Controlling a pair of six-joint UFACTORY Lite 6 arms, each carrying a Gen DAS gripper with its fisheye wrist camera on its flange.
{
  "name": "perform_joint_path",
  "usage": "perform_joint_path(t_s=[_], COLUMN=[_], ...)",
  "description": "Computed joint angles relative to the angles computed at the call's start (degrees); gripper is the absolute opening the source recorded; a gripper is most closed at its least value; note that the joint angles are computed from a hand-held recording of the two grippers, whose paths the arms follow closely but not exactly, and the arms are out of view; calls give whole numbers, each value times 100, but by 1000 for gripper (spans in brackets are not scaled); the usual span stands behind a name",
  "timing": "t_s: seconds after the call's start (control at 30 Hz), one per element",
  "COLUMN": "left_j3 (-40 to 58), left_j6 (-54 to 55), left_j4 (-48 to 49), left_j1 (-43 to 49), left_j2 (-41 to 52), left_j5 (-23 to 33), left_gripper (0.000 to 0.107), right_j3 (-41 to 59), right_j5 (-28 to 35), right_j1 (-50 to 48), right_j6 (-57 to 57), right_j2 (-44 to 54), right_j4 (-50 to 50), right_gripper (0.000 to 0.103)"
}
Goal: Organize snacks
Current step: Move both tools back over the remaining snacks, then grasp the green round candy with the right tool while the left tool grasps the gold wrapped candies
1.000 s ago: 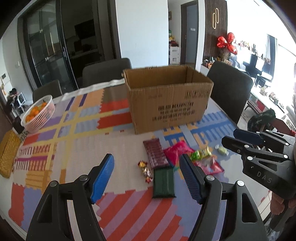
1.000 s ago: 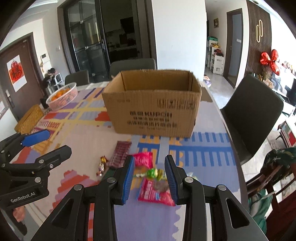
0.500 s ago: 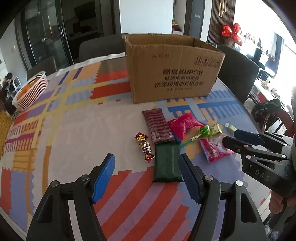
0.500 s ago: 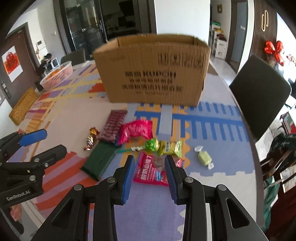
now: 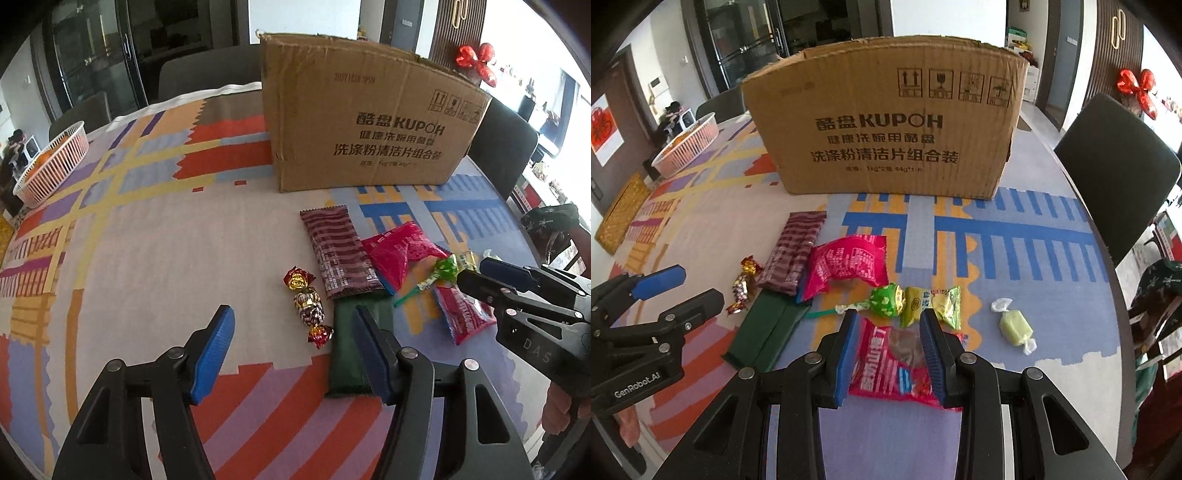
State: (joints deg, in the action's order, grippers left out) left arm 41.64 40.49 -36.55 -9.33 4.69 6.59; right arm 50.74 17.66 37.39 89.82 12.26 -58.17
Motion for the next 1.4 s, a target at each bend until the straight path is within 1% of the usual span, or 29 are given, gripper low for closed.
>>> perform_joint_path(t_s=[0.03, 0.17, 0.23, 0.3, 0.37, 0.5, 0.6, 0.67, 0.73, 0.83, 0.9, 0.93, 0.97, 1.03, 1.07, 1.23, 1.4], left_j3=[62, 245, 312, 379, 457, 679, 793, 851, 913, 991, 1048, 1090, 1126, 1113, 1120, 936, 608], left_j6=[142, 175, 630, 638, 872, 818, 759, 787, 844, 1015, 1026, 987, 974, 722, 672, 877, 865], left_j4=[-137, -184, -645, -653, -903, -890, -872, -904, -972, -1188, -1232, -1211, -1221, -1001, -945, -1225, -1314], left_j1=[-7, -43, -16, -23, -15, 16, 35, 49, 54, 44, 29, 23, 14, -49, -63, -130, -212], left_j2=[97, 387, 495, 606, 725, 1016, 1149, 1215, 1290, 1396, 1484, 1531, 1580, 1578, 1577, 1312, 713], left_j5=[5, -39, -20, -35, -30, 1, 6, 11, 32, 74, 106, 145, 179, 87, 108, 102, 176], left_gripper=[62, 62, 61, 61, 59, 56, 54, 50, 47, 40, 35, 28, 25, 20, 19, 19, 19], right_j3=[37, 165, 220, 294, 367, 557, 686, 799, 809, 822, 871, 863, 852, 818, 766, 538, 165], right_j5=[-53, -289, -350, -364, -413, -468, -509, -516, -517, -511, -450, -450, -447, -424, -436, -222, -117], right_j1=[-44, -202, -249, -261, -294, -326, -366, -362, -348, -336, -301, -303, -309, -332, -351, -281, -215], right_j6=[-3, 70, 73, 63, 37, 98, -70, -220, 70, 91, 125, 132, 162, 140, 151, 451, 732], right_j2=[66, 320, 426, 529, 635, 834, 973, 1097, 1124, 1144, 1176, 1161, 1146, 1108, 1057, 800, 269], right_j4=[5, -76, -78, -112, -120, -195, -65, 79, -202, -234, -269, -289, -317, -296, -299, -593, -822], right_gripper=[35, 35, 35, 35, 35, 35, 34, 34, 34, 34, 30, 29, 26, 26, 26, 26, 26])
